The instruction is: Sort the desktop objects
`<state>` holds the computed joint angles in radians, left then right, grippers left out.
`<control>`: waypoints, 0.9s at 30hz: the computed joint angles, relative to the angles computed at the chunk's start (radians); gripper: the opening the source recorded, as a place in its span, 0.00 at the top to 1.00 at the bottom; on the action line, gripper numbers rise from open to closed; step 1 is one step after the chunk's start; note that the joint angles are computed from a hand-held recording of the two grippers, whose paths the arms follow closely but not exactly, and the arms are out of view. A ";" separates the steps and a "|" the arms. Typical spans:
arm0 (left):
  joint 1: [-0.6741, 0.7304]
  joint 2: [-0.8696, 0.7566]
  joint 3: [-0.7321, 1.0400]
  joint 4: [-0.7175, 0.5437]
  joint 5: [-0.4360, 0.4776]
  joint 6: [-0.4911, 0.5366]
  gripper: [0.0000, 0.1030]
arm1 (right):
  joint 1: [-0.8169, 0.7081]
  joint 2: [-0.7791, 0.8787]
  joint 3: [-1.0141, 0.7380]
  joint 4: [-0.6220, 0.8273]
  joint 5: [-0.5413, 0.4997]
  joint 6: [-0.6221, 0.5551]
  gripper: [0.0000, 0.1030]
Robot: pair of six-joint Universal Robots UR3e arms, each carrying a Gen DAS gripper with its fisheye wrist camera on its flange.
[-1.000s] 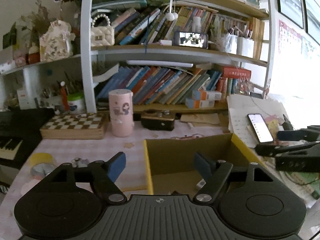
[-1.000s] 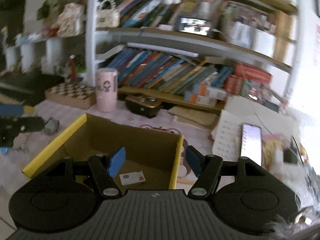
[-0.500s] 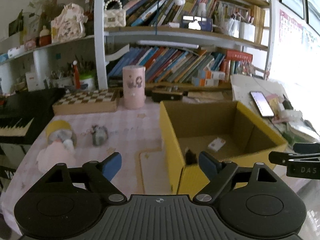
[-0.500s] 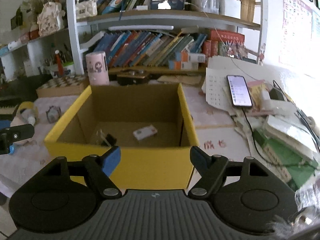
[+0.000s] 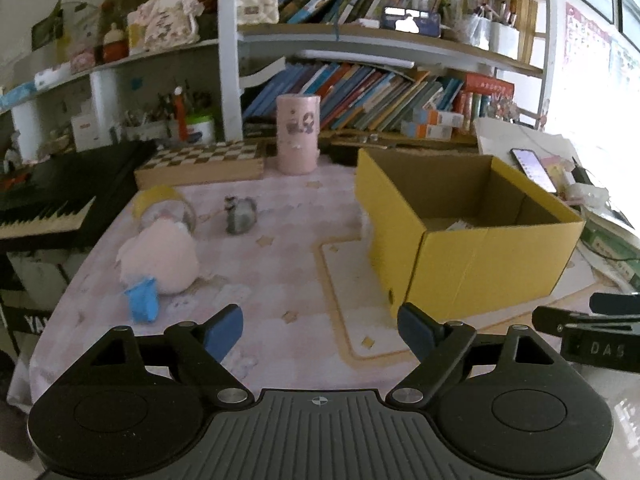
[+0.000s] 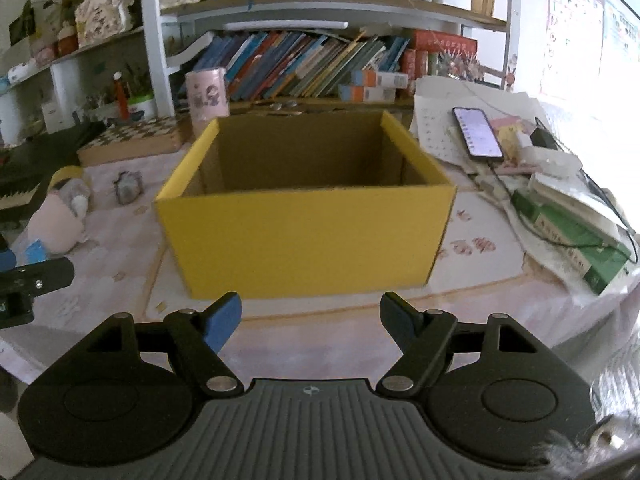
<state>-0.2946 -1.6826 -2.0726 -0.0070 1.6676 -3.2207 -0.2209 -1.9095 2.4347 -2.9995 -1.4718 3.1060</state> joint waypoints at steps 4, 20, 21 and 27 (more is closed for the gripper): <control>0.047 0.071 -0.075 -0.021 -0.040 0.010 0.16 | 0.135 0.042 -0.003 -0.027 -0.112 0.090 0.24; 0.236 0.310 -0.325 -0.033 -0.123 0.168 0.15 | 0.496 0.221 -0.098 -0.029 -0.327 0.325 0.19; 0.252 0.326 -0.336 -0.040 -0.133 0.176 0.15 | 0.512 0.232 -0.106 -0.027 -0.331 0.334 0.19; 0.348 0.414 -0.396 -0.085 -0.186 0.227 0.14 | 0.592 0.304 -0.167 -0.018 -0.354 0.370 0.19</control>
